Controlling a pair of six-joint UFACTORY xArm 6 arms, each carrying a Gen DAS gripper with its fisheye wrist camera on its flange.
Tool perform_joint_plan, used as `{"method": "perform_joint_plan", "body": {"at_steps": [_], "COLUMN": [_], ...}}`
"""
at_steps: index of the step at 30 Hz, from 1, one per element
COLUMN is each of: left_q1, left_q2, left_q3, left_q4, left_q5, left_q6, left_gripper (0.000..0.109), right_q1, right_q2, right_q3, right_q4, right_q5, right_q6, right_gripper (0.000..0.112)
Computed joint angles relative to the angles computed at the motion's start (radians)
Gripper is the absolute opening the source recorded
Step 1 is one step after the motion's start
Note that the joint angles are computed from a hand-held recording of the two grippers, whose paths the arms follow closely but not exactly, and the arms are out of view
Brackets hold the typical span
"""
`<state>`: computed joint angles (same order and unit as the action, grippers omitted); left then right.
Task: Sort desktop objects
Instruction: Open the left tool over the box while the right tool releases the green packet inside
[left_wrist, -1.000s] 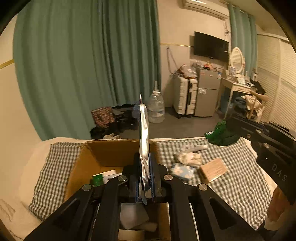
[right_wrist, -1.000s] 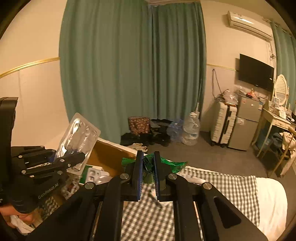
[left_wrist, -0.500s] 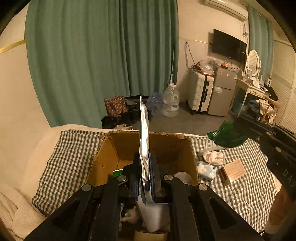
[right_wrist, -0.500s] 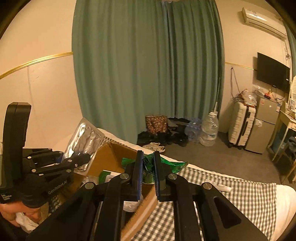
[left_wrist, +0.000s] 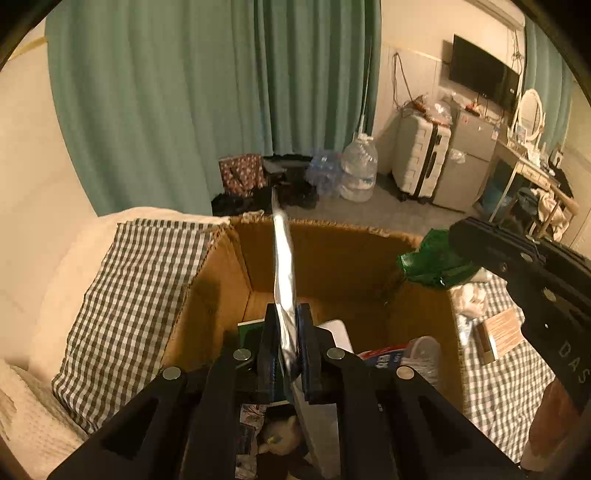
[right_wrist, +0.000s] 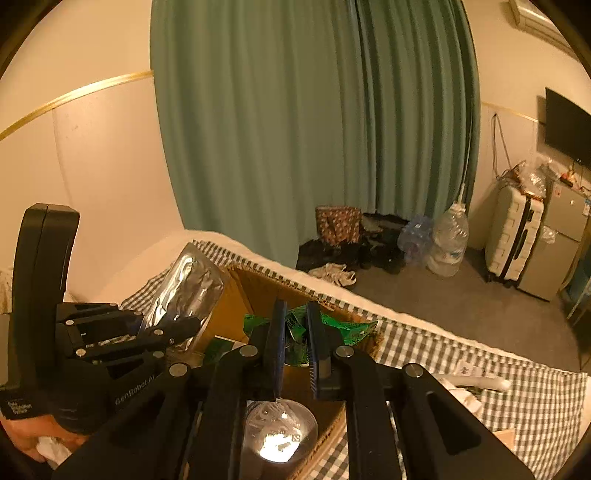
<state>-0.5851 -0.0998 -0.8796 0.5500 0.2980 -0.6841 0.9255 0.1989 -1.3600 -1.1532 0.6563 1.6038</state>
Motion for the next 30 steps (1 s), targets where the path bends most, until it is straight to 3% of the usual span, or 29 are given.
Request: {"method": "perform_joint_plan", "body": {"at_steps": [7,11,16,19,23,26,30], "left_q1": [0.011,0.007,0.000,0.004,-0.003,-0.029,-0.053], "left_q2": [0.048,0.056,0.048,0.026,0.003,-0.010,-0.037], "left_q3": [-0.016,-0.020,-0.034,-0.025,-0.018,-0.025,-0.030], "left_q4": [-0.095,-0.064,0.060,0.113,0.147,0.189,0.227], "left_q5": [-0.012,-0.013,0.014,-0.002,-0.010,0.011,0.011], "left_q6": [0.056,0.028,-0.075,-0.131,-0.172,-0.188,-0.219], "left_gripper": [0.009,0.009,0.011,0.012,0.027,0.027,0.039], "right_q1": [-0.047,-0.061,-0.054,-0.049,-0.033,-0.009,0.014], "right_q2": [0.066,0.110,0.115,0.086,0.024,-0.044,-0.118], "right_q3": [-0.017,-0.047,-0.054,-0.023,0.028,0.090,0.156], "right_q4": [0.047,0.103,0.063,0.027,-0.020,-0.065,-0.078], "right_q5": [-0.080,-0.111,-0.068,-0.051,-0.002,0.062,0.120], "right_q6": [-0.020,-0.087,-0.057,-0.003,0.062,0.126,0.180], "right_gripper": [0.010,0.014,0.025,0.026,0.029,0.034,0.035]}}
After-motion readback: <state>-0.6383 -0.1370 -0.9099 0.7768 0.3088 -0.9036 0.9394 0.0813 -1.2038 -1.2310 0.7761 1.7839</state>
